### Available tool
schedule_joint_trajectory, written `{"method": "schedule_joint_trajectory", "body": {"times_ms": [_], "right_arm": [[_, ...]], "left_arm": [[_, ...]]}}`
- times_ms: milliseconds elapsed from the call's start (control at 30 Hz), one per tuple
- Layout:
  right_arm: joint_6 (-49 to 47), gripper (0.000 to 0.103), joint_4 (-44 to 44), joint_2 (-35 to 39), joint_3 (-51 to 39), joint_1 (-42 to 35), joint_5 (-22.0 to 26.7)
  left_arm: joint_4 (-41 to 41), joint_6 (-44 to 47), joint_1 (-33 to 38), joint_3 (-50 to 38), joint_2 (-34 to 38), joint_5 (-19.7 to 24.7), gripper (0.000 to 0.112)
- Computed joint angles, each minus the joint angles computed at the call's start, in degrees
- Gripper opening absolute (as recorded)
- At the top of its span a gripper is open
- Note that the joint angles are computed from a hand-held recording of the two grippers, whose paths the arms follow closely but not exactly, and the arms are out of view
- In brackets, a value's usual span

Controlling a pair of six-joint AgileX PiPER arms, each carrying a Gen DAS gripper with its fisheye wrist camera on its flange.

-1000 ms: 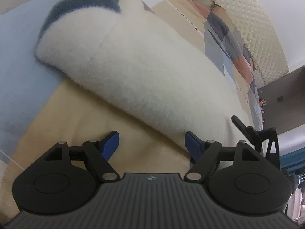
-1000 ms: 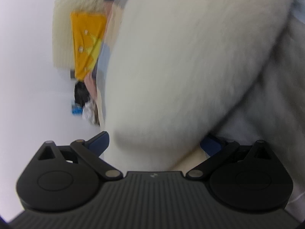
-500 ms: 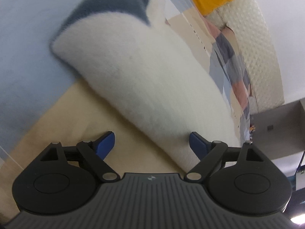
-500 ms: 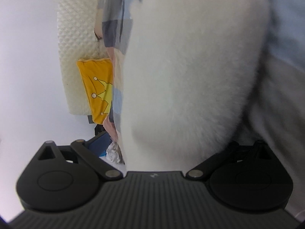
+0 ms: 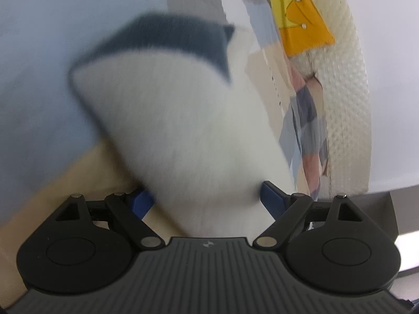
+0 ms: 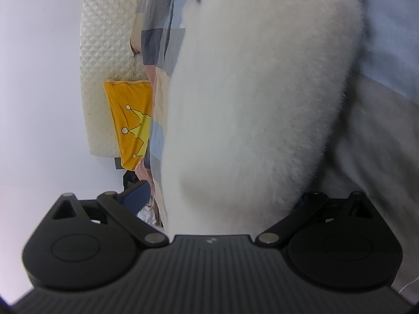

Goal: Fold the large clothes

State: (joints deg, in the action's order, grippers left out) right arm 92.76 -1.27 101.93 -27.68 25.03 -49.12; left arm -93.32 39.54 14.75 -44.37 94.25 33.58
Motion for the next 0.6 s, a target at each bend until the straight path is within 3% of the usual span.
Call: {"method": "schedule_joint_trajectory", "body": {"times_ms": [200,433,600], "right_arm": [[0.8,0.103,-0.3,0.4,0.4,-0.3,-1.0],[0.4,0.103,2.7,0.7,2.0,0.3,-3.0],[0.0,0.103,4.4,1.3,1.3,0.5,-2.0]], "left_arm": [[5.3,-7.1,0.3,-8.0,6.6,0.4,0.088],[1.8,-10.1,1.5,-10.8,10.8,1.1,0.088],[3.0,-9.9,0.5,-11.5,10.9,-1.8,0.081]]}}
